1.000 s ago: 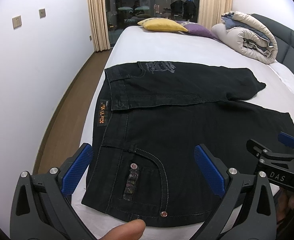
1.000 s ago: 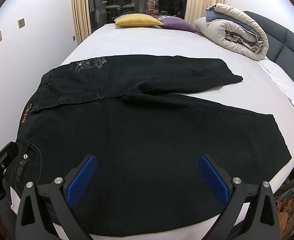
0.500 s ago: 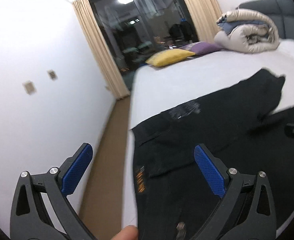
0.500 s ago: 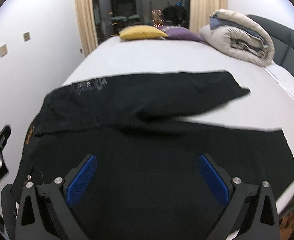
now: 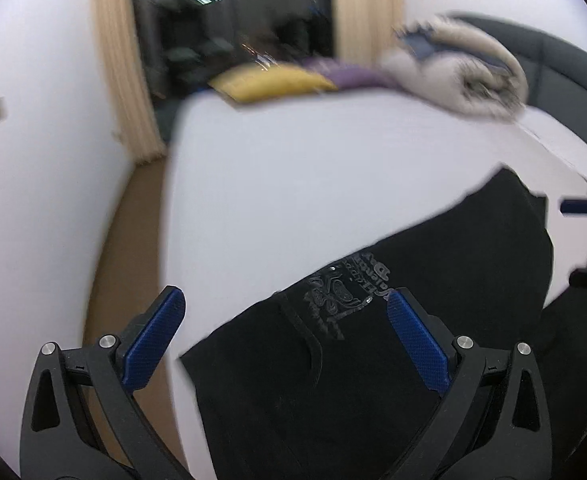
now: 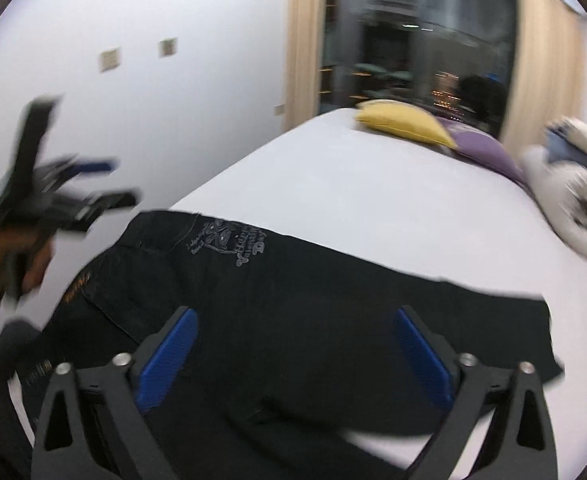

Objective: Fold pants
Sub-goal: 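Grasp the jeans waistband with the left tool while the right tool grasps the hem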

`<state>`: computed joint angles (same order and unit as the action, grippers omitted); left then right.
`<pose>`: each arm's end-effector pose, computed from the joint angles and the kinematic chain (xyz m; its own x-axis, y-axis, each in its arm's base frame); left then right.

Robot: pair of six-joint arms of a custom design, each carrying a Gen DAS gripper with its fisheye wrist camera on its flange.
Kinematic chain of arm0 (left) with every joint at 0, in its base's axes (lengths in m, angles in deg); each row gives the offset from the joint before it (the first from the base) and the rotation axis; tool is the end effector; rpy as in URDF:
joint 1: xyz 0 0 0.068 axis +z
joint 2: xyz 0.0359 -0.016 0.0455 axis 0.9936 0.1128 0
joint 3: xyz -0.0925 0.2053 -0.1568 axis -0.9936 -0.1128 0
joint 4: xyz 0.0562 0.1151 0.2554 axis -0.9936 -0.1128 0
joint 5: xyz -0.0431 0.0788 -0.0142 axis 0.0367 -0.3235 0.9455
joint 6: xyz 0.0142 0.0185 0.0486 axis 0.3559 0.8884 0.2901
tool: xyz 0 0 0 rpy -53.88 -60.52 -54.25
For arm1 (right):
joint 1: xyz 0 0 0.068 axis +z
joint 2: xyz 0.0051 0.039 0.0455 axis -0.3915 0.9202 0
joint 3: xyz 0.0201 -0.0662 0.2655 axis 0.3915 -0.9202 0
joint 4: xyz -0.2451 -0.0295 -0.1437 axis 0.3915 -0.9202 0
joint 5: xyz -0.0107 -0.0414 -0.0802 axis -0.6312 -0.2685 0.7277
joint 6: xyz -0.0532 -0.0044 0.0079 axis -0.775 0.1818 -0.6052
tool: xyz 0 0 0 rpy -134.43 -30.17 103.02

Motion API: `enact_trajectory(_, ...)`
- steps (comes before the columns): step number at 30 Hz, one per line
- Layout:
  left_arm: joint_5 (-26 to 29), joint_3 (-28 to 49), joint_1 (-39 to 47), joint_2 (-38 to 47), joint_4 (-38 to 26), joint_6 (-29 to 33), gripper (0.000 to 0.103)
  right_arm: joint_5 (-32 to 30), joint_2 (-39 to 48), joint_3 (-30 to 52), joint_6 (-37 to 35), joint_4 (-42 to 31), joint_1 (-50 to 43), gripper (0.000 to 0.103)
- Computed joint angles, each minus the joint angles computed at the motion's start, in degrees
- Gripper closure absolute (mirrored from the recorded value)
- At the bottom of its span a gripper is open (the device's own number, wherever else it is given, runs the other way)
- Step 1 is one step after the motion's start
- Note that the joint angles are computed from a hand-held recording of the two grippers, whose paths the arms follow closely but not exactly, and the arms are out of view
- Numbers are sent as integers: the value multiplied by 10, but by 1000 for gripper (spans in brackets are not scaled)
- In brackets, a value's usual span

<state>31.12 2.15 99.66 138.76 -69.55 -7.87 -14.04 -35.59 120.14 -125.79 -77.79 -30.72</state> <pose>0.3936 0.1113 0.1837 -0.7058 -0.0634 -0.7056 -0.1339 0.9900 0.0449 0.1882 -0.0012 0.2728 -0.3421 -0.5356 -0.7720 -0.8132 0.5805 -0.0424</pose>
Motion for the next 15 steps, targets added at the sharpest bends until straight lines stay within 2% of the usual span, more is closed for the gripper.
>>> enact_trajectory(1,38,70,13,58,-54,22,2,16,34,15,-3,18,19,17)
enact_trajectory(3,79,196,28,158,-154,64,4,36,98,47,-5,38,46,26)
enact_trajectory(6,83,336,43,277,-251,116,6,56,195,101,-12,53,75,27)
enact_trajectory(8,89,398,46,327,-291,135,21,76,240,125,-13,81,102,27)
enact_trajectory(9,88,439,46,359,-326,144,26,85,254,135,-11,89,114,27)
enact_trajectory(12,86,465,44,383,-338,164,38,122,322,181,1,102,158,27)
enact_trajectory(13,95,478,46,389,-352,169,51,131,343,197,2,102,171,27)
enact_trajectory(14,105,490,47,393,-365,173,67,143,358,206,4,106,186,27)
enact_trajectory(15,108,496,47,394,-372,175,76,156,373,214,4,111,198,28)
